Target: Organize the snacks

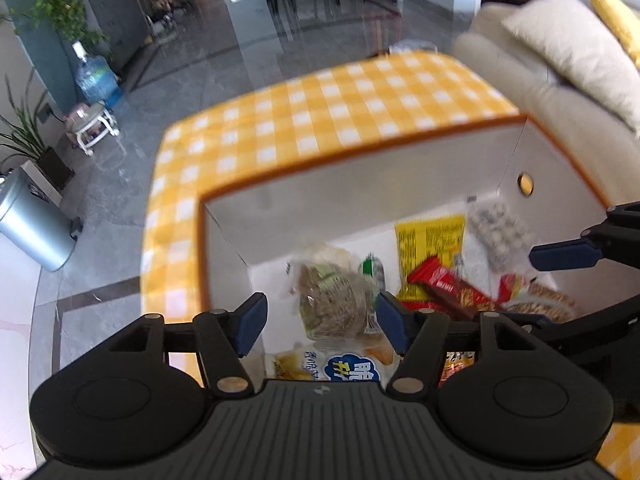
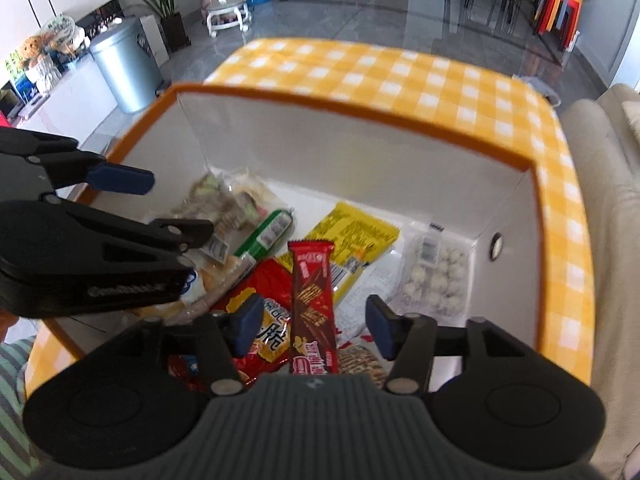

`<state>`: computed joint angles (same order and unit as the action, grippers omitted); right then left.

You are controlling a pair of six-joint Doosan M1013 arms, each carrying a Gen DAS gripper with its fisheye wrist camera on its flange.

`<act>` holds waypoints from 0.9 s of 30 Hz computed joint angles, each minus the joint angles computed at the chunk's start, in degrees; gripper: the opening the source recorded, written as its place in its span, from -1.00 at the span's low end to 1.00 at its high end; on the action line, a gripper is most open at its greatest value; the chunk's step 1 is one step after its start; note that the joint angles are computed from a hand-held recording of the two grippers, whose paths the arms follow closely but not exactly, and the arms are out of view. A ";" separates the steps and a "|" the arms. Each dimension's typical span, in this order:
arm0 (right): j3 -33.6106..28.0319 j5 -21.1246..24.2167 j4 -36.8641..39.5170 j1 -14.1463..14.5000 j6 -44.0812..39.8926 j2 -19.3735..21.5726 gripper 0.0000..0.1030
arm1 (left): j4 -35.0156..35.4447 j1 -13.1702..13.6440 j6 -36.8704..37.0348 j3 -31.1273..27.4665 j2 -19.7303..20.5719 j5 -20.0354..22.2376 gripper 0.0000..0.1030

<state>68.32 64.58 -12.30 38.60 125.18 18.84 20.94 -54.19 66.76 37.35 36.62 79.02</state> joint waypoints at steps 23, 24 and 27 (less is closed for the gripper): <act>5.85 -4.80 -35.11 15.77 25.23 -10.99 0.75 | 29.72 -9.86 -28.52 21.18 -16.72 -13.35 0.64; 6.23 -4.35 -36.52 16.60 26.07 -11.21 0.75 | 30.31 -10.28 -29.29 21.64 -16.92 -13.13 0.65; 7.30 -2.38 -40.17 18.59 29.35 -11.67 0.75 | 31.49 -11.43 -32.11 23.55 -17.73 -12.97 0.68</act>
<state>75.62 62.20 -52.47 57.19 154.53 7.17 52.43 -65.62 34.66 60.90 18.89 66.05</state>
